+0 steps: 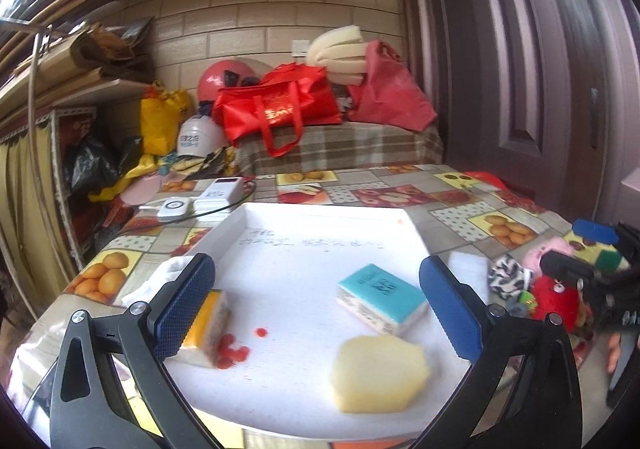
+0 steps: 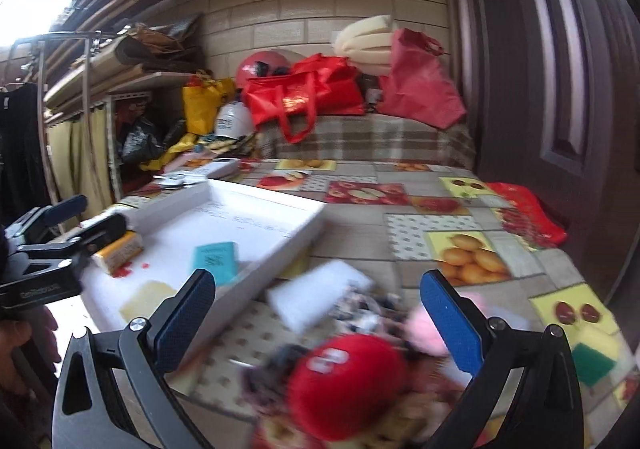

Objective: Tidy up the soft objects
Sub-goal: 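Withdraw both open tools from the box and move back toward the pile, then grasp the red plush toy with the left tool while the right tool grasps the yellow-green sponge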

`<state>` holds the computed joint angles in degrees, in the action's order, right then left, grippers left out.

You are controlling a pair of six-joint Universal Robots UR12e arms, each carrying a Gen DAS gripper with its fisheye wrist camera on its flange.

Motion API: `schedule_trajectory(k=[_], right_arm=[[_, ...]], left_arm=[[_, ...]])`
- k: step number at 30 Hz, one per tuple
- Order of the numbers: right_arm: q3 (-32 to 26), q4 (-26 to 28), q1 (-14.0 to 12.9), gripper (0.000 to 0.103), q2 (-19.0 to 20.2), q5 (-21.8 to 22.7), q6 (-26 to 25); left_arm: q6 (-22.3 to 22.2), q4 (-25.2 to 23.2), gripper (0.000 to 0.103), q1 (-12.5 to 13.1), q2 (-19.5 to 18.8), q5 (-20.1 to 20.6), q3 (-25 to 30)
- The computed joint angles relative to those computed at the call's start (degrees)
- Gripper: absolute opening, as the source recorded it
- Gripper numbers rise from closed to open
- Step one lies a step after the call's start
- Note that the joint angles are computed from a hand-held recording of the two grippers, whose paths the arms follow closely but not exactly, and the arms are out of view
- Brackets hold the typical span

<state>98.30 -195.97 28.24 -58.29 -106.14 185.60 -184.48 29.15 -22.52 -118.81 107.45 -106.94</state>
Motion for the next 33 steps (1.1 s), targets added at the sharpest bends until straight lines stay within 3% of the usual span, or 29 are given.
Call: schedule_trajectory(k=[4, 10, 16, 19, 23, 30, 33], right_arm=[[3.61, 1.17, -2.10, 0.103, -2.54, -2.41, 4.53], [7.14, 0.04, -3.76, 0.103, -4.76, -9.93, 4.58], [10.12, 4.88, -6.82, 0.103, -7.87, -12.90, 6.60], [11.57, 6.21, -8.26, 0.103, -9.24, -11.20, 6.79], [13.14, 7.60, -10.52, 0.103, -10.75, -5.11, 7.64], [12.28, 13.30, -11.09, 0.102, -11.10, -1.92, 6.17], [11.23, 17.07, -11.04, 0.102, -10.91, -1.26, 5.11]], left_arm=[[0.96, -1.03, 0.103, -0.53, 0.04, -2.63, 0.21], [2.87, -3.57, 0.103, -1.02, 0.12, -6.53, 0.93], [4.86, -9.44, 0.103, -1.32, 0.64, -14.82, 1.81], [6.79, -12.55, 0.103, -1.90, 0.40, -17.67, 3.08], [9.03, -16.94, 0.103, -2.70, -0.37, -21.66, 5.41], [11.37, -21.29, 0.102, -4.26, -2.50, -22.74, 9.89], [11.93, -22.50, 0.094, -4.31, -2.56, -23.24, 10.24]])
